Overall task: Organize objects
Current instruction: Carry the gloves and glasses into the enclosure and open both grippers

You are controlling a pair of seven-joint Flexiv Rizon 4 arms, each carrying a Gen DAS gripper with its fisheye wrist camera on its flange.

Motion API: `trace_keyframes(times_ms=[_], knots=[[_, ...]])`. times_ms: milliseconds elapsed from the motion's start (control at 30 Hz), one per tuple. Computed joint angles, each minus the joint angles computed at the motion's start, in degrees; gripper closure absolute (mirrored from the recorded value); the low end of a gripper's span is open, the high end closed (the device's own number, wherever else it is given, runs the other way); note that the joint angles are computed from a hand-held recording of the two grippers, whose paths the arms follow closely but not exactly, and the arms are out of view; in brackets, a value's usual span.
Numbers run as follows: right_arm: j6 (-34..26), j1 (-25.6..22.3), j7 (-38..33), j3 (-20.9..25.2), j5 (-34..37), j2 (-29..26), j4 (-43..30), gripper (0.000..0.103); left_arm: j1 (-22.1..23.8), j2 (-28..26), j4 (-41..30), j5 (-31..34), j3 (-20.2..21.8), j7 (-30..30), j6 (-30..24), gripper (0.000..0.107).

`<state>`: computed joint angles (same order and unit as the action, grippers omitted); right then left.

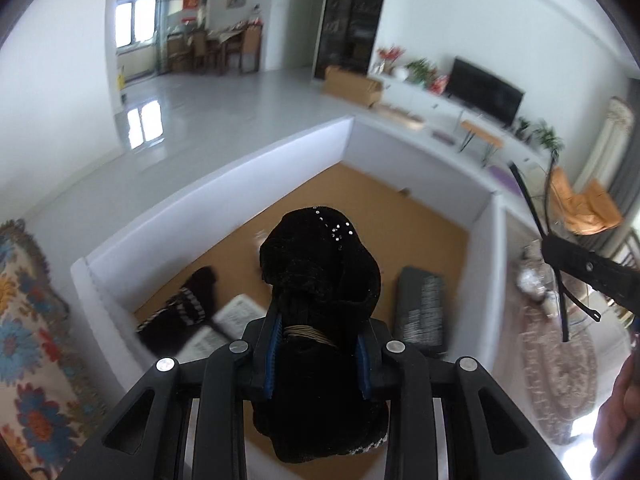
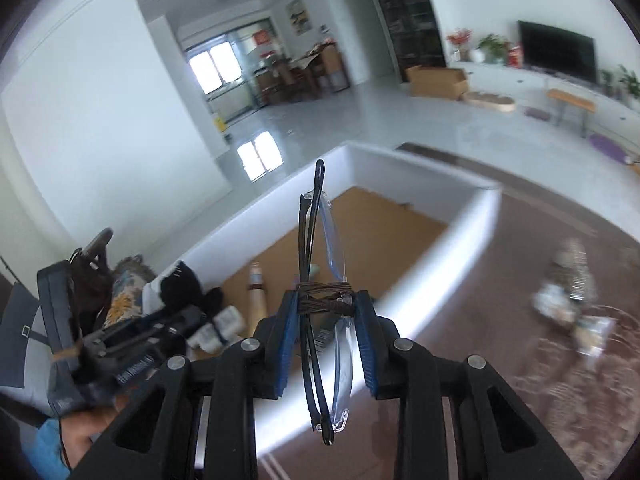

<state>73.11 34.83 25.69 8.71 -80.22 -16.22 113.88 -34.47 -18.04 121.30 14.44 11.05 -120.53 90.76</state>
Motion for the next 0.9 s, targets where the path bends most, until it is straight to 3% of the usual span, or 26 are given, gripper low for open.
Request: trace_keyframes(times_ms=[100, 167, 200, 233, 300, 367, 533, 633, 700, 767, 900], knots=[[-1.0, 2.3, -5.2, -0.2, 5.4, -6.5, -6.2, 0.074, 4.2, -0.9, -0.2, -3.0, -4.1, 3.8, -4.3, 0.073], [-1.4, 4.1, -8.5, -0.8, 9.2, -10.1, -9.4, 0.072, 6.0, -1.5, -0.9, -4.7, -6.1, 5.4, -8.6, 0.053], [-1.3, 4.5, -10.7, -0.7, 11.9, -11.6, -10.6, 0.069, 5.9, -1.9, -1.6, -4.4, -5.9, 5.0, -10.4, 0.030], [-1.2, 4.6, -12.9, -0.4, 14.5, -12.7, -11.3, 0.063, 5.0, -2.3, -2.3, -3.3, -5.0, 3.6, -11.6, 0.017], [-1.8, 6.1, -14.2, -1.1, 16.9, -13.6, -12.0, 0.035, 5.3, -2.6, -1.8, -1.7, -5.0, 2.2, -10.1, 0.017], [-1.7, 9.0, -10.2, -5.0, 13.1, -12.3, -10.6, 0.027, 6.1, -2.6, -0.8, -1.6, -5.7, 2.1, -8.4, 0.017], [-6.9, 10.7, -3.3, -5.7, 4.7, -6.5, -4.6, 0.022, 0.6, -2.6, -0.8, 3.1, -0.2, -5.7, -5.1, 0.017], [-13.3, 10.2, -0.1, -3.6, 0.9, -1.6, 1.0, 0.012, -8.4, -1.9, -1.9, 10.9, 8.6, -15.1, -4.2, 0.017], [-19.2, 10.0, 1.8, -1.3, 0.0, 2.1, 6.0, 0.008, -12.4, -1.0, -2.8, 16.3, 11.5, -20.3, -3.3, 0.016], [-24.7, 9.5, 2.6, 1.5, 1.6, 5.5, 11.3, 0.008, -15.0, -0.2, -3.9, 20.4, 12.3, -23.9, -2.6, 0.016], [-35.3, 8.9, 4.4, 9.5, 13.2, 12.0, 22.4, 0.008, -20.4, 1.8, -6.7, 29.2, 12.9, -31.1, -1.8, 0.016]])
